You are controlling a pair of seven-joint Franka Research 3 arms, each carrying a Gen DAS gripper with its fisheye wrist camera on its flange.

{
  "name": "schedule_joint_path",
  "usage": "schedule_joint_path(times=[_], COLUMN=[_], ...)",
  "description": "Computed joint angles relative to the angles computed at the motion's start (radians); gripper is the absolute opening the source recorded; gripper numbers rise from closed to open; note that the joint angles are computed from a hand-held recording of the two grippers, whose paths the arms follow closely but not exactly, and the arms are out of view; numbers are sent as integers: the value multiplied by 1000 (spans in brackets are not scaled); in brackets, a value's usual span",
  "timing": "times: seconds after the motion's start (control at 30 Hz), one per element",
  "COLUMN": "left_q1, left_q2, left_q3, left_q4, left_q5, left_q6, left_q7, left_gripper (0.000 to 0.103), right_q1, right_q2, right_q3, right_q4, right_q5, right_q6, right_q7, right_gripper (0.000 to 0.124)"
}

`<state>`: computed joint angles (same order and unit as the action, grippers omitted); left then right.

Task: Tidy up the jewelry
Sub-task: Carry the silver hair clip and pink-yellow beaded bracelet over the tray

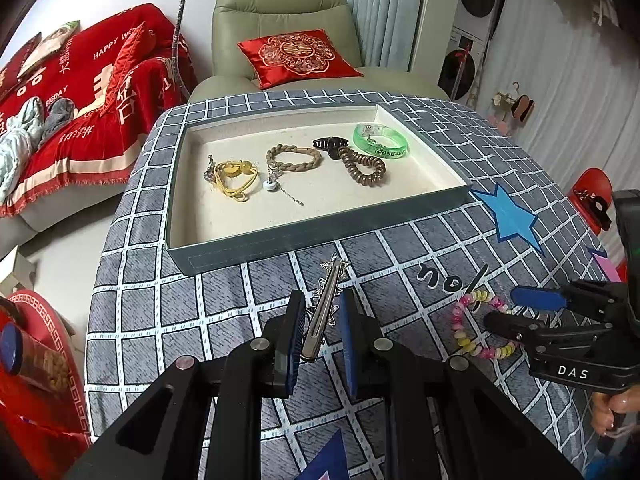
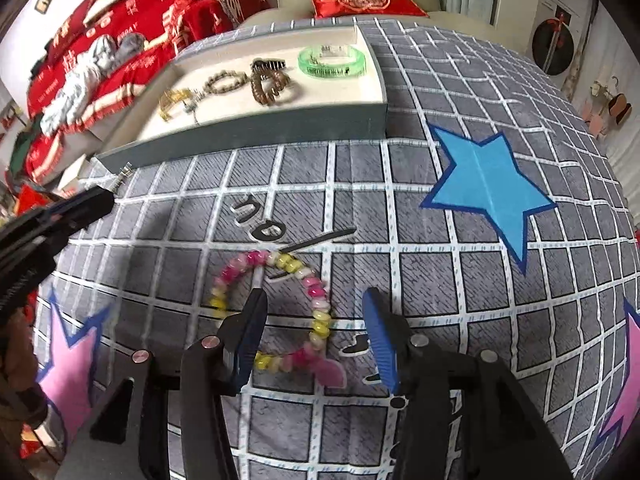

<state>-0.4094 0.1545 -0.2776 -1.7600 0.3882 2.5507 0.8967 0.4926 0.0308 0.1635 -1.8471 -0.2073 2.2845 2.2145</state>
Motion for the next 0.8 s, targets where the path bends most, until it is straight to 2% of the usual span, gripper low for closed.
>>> schedule_joint_path(times=[0.03,0.07,0.13,0.4,0.8], left_q1=[0,0,-1,1,7], left_q2=[-1,-1,-1,-17,-30], left_q3=[-1,-1,-2,0,0], left_q4=[-2,-3,-3,-19,-23], left_q5=[-2,-2,-2,5,11], left_q6=[2,2,4,10,22], left_q7=[1,2,2,-12,-28], left_gripper=[34,34,34,34,34], right_q1=[6,12,16,10,-15], right_q2=[10,14,13,-45,-48], right_q3=[4,7,7,9,17], right_q4=[17,23,24,-26,26], right_q5=[-30,-50,-39,-73,-74], right_q6=[-26,-33,-29,31,86], right_q7=[-3,-15,-28,41,53], right_gripper=[42,29,10,10,10])
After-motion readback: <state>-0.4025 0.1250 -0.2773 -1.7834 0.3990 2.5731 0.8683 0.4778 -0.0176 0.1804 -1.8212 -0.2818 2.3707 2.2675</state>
